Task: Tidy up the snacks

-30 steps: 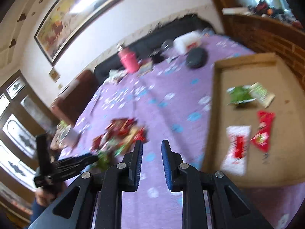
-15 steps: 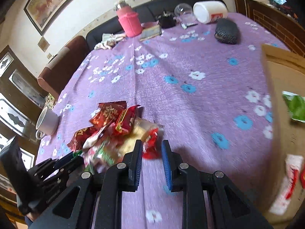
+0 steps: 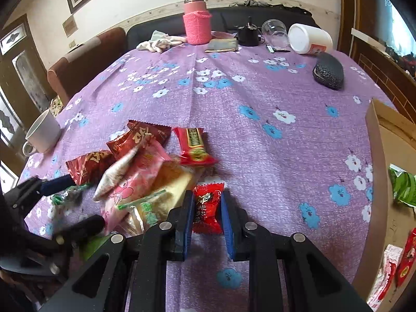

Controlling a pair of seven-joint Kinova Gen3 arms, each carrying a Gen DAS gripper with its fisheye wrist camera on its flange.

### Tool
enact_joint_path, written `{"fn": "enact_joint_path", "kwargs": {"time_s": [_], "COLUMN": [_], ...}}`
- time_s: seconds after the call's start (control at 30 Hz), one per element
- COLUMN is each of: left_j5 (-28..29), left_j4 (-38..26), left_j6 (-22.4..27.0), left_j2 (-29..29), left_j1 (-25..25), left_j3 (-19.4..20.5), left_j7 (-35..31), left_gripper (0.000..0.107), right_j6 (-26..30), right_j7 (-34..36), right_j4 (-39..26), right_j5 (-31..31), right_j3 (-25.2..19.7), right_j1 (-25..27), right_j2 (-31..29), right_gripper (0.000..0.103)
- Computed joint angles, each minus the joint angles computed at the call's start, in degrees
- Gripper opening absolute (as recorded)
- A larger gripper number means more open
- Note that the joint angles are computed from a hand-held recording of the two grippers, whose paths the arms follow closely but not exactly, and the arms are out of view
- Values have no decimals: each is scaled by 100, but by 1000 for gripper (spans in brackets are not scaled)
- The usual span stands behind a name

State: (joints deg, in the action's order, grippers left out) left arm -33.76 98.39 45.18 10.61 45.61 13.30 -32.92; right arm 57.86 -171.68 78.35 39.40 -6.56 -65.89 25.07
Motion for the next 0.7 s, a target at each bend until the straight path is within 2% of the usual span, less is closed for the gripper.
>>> {"fn": "enact_joint_path", "kwargs": {"time_s": [0.07,0.2,0.7], "left_j5": [-95,-143,-113], "left_j4": [-96,-195,-153], "left_j6": [186,435,424], "left_j2": [81,163,123], "left_j1": [-3,149,106], "left_j3": [82,-55,-41], "left_j7": [56,205,241], "left_gripper": [94,103,103], "right_j6": [-64,-153,-289], "right_j7": [-131,-486,-830], "right_j4": [139,408,628], "right_j5": [6,4,172], "right_j3": [17,-7,-159], "right_j1": [14,90,200], "right_j2": [-84,-266,-374], "right_gripper": [19,19,19]}}
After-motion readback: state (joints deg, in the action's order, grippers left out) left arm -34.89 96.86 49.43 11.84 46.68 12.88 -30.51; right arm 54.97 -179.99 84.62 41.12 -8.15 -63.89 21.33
